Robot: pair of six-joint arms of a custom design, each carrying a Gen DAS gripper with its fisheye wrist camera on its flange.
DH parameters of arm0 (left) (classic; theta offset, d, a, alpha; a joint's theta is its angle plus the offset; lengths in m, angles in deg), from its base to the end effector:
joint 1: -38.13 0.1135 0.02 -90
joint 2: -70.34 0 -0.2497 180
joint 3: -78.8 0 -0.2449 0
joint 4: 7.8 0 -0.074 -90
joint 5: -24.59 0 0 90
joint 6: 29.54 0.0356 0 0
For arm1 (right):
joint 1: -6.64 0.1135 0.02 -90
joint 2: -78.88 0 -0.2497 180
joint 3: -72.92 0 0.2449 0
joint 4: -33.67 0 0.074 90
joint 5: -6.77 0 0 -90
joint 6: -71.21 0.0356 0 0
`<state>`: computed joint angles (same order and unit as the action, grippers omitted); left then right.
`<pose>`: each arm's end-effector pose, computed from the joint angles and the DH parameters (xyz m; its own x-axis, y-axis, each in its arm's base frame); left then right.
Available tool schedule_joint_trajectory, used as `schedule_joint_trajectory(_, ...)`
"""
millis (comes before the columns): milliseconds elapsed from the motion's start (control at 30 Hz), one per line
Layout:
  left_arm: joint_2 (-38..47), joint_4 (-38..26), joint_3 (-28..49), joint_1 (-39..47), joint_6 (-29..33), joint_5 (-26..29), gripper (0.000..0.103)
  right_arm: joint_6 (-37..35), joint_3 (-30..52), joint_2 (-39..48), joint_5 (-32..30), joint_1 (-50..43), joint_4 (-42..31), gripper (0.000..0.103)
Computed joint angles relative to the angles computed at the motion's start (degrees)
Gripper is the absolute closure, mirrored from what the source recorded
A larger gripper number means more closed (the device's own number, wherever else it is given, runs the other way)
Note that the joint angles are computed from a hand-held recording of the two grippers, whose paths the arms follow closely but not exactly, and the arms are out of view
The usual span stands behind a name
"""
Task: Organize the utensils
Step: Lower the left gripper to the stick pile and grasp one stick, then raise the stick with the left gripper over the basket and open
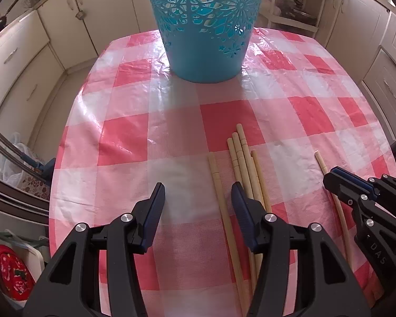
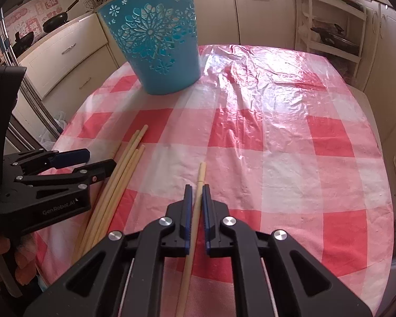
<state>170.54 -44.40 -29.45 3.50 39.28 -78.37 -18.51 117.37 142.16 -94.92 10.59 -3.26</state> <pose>0.2723 -0.1783 0.1440 -0.8676 0.1713 -0.4668 0.1743 0.9840 0.0372 0.1998 0.0210 0.1675 -0.8256 -0.0522 -0.5618 -0.1772 0.9693 0.1702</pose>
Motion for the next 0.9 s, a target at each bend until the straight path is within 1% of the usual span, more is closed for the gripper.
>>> schedule_joint_trajectory(33,-0.3,0.7,-0.4,0.1,0.4,0.8,0.059,0.1,-0.1,0.1,0.2,0.2,0.3,0.095)
schedule_joint_trajectory(67,-0.3,1.0,-0.5,-0.1,0.9,1.1,0.067,0.2,-0.2,0.2,0.4,0.3,0.6,0.095)
schedule_joint_trajectory(100,-0.2,1.2,-0.3,-0.4,1.4,1.3,0.079,0.3,-0.2,0.3,0.7,0.5,0.9,0.095)
schedule_joint_trajectory(133,0.1,1.2,0.0,-0.8,2.1,1.8,0.086,0.2,-0.3,0.2,0.9,0.6,1.1,0.095)
schedule_joint_trajectory(167,0.2,1.4,0.2,-0.9,2.6,2.7,0.096,0.1,-0.3,0.3,1.2,0.8,1.3,0.095)
schedule_joint_trajectory(200,0.5,1.3,0.6,-1.2,2.9,2.5,0.097,0.0,-0.4,0.3,1.4,0.9,1.5,0.095)
schedule_joint_trajectory(367,0.6,1.2,0.8,-1.0,3.5,3.1,0.098,0.1,-0.6,0.5,1.2,0.8,2.5,0.095)
schedule_joint_trajectory(600,0.0,-0.1,0.6,-1.9,3.2,1.9,0.098,0.1,-0.7,0.6,0.5,0.4,2.8,0.094)
schedule_joint_trajectory(700,-1.6,-0.8,-0.1,-2.2,2.7,1.5,0.098,-0.1,-0.9,0.5,0.4,0.7,3.0,0.090)
schedule_joint_trajectory(733,-2.6,-1.0,-0.5,-2.2,2.5,1.6,0.098,-0.1,-0.9,0.4,0.7,1.2,3.1,0.088)
schedule_joint_trajectory(833,-6.8,-1.9,-1.7,-1.2,2.0,2.5,0.098,-0.5,-1.1,0.1,1.8,2.8,3.2,0.080)
schedule_joint_trajectory(900,-10.4,-2.6,-2.3,0.1,2.1,3.7,0.098,-0.5,-1.2,0.0,2.5,3.5,3.2,0.079)
